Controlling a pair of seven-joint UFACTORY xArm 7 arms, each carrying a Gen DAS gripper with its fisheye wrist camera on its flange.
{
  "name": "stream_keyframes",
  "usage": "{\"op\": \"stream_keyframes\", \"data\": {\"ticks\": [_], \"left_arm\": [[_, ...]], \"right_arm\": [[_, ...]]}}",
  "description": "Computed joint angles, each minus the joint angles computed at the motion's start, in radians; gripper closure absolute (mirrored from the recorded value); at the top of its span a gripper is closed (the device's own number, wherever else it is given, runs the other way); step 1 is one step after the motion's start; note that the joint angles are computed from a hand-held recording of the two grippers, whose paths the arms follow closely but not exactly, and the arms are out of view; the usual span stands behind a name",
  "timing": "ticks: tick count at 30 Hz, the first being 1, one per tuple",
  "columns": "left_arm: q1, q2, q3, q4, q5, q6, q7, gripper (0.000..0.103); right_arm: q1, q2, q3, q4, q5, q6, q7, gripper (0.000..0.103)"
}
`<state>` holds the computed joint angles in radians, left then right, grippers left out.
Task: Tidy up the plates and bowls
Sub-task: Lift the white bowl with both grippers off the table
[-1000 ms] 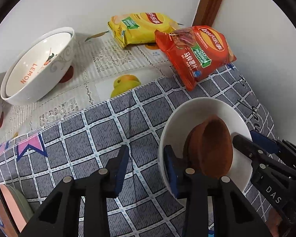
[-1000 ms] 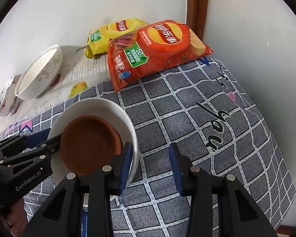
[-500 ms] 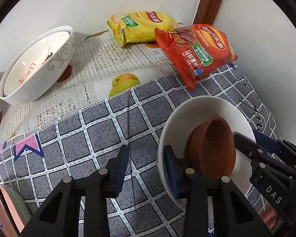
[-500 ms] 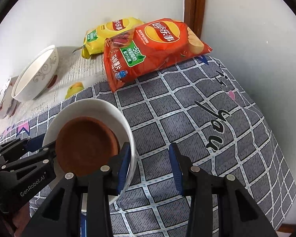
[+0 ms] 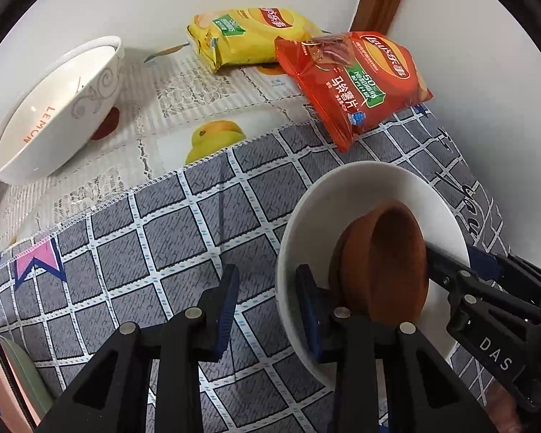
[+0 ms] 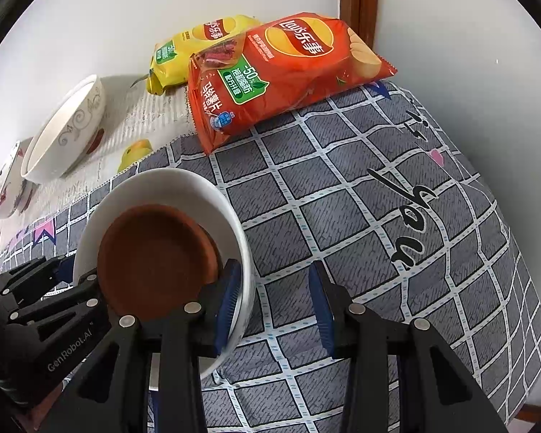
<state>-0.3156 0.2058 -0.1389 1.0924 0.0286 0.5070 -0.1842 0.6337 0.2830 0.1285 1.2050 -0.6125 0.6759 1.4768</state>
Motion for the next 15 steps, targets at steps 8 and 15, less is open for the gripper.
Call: {"op": "stream_keyframes", "data": {"ticks": [8,15], "left_arm": [[0.001,0.004,-0.005,0.001,-0.011,0.001,0.017,0.076],[0.005,0.003,-0.015,-0.013,-0.053,-0.030,0.046,0.089]], "right_arm": [[-0.003,0.000,-0.003,-0.003,-0.003,-0.019,0.008,0.071],[0.005,0.005,-0.015,-0.008,-0.029,-0.072,0.051,0.085]]}}
